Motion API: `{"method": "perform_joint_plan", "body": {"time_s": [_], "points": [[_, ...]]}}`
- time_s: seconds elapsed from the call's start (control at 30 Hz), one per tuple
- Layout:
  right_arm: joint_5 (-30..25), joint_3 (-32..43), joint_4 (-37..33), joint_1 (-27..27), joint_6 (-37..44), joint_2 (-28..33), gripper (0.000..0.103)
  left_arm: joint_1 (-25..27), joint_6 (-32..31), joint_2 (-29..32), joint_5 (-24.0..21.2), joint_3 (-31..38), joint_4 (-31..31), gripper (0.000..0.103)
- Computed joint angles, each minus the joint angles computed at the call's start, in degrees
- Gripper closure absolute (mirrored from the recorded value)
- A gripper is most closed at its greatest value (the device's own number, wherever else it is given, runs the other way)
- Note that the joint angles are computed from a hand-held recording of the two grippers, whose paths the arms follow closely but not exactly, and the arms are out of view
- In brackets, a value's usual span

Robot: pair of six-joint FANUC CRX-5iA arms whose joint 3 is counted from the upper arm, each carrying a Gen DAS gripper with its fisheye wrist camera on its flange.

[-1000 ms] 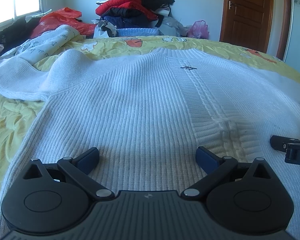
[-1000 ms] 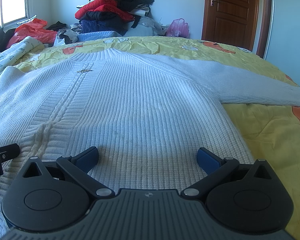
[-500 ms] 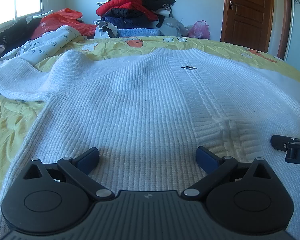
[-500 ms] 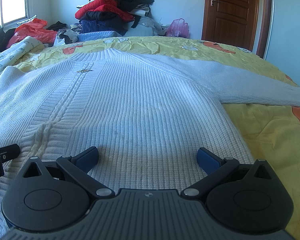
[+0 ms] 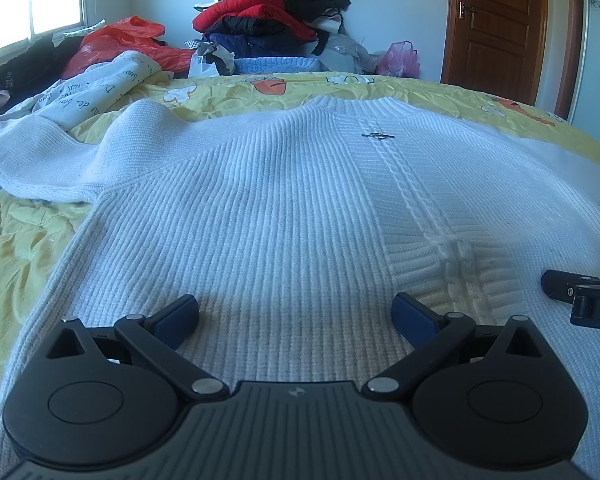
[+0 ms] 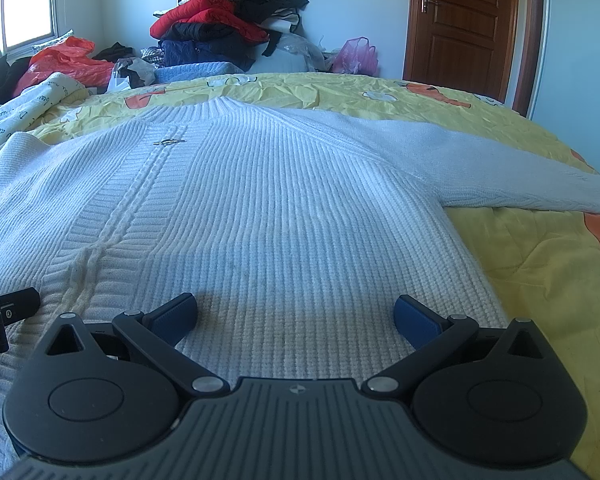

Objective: Fold small clothes

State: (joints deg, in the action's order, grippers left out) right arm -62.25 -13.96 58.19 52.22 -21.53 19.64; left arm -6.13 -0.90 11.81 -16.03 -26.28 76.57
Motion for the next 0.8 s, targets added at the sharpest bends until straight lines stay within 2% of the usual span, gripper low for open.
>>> {"method": "perform_joint_plan", "body": {"time_s": [0.47,0.6,0.8], "points": [[1.3,-0.4,0.3,-0.4,0.9,-0.7,0.001,0.0,0.0,0.0,0.0,0.0,0.0,0.0],[5.0,-6.2,6.4,-1.3,-2.9,-4.7,0.0,0.0,0.0,0.0,0.1,0.0,0.1,0.0],[1.9,-15.4,14.4,-4.0,-13.3,-12.5,0.0,-0.1,-0.1,0.0,0.1,-0.1,0.1,0.0]]}}
